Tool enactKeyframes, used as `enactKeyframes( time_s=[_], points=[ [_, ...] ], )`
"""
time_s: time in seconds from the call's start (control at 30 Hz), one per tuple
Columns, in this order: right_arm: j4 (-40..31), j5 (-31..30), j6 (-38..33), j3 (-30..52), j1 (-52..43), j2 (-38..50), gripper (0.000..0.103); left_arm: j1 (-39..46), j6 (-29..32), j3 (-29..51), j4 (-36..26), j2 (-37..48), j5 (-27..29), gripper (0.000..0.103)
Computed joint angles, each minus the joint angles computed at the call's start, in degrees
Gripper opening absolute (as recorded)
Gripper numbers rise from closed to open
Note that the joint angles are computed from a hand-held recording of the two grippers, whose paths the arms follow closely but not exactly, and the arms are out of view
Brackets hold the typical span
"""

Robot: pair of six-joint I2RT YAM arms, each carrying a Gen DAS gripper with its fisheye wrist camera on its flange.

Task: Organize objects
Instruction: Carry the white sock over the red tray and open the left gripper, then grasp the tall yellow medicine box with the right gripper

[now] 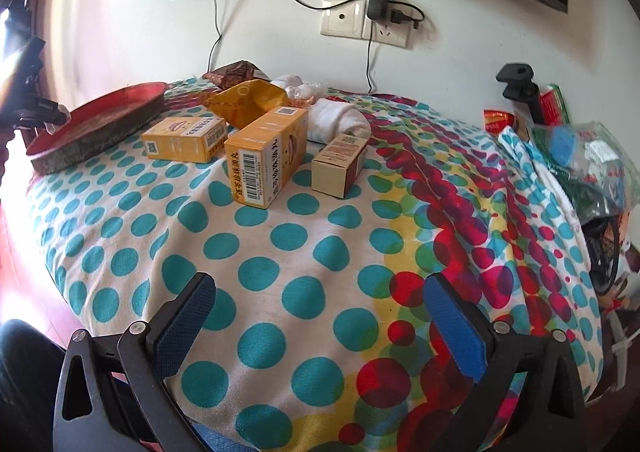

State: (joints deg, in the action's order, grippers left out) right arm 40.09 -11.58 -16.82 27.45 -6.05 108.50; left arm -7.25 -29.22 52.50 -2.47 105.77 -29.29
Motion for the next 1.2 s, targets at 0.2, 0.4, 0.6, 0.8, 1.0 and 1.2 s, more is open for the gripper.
enactKeyframes(
  time_s=[0.2, 0.4, 0.6, 0.8, 1.0, 1.2],
  points=[
    [1.0, 1.4, -1.3, 0.3, 1.2, 1.5, 0.103, 4.1, 2.0, 3.5, 0.7, 5.2, 2.9, 0.032],
    [1.8, 1.7, -2.0, 0.2, 1.2, 2.0, 0.103, 4.7, 1.3, 5.9, 1.0, 9.4, 3.9, 0.032],
    [1.3, 1.2, -1.8, 0.5, 1.0, 2.1, 0.103, 4.8, 1.1, 6.4, 1.3, 10.7, 4.5, 0.032],
    [0.4, 0.9, -1.6, 0.7, 1.2, 1.6, 0.103, 5.6, -0.4, 7.2, 0.6, 11.9, 6.7, 0.044],
    [-7.3, -0.4, -0.5, 3.6, 0.3, -1.9, 0.103, 1.1, -0.4, -7.0, 9.9, -1.8, 1.9, 0.080],
    [-13.9, -0.2, 3.1, 8.1, 0.1, -3.2, 0.103, -25.3, -7.0, -26.2, 19.4, -20.1, -14.9, 0.085]
  ],
)
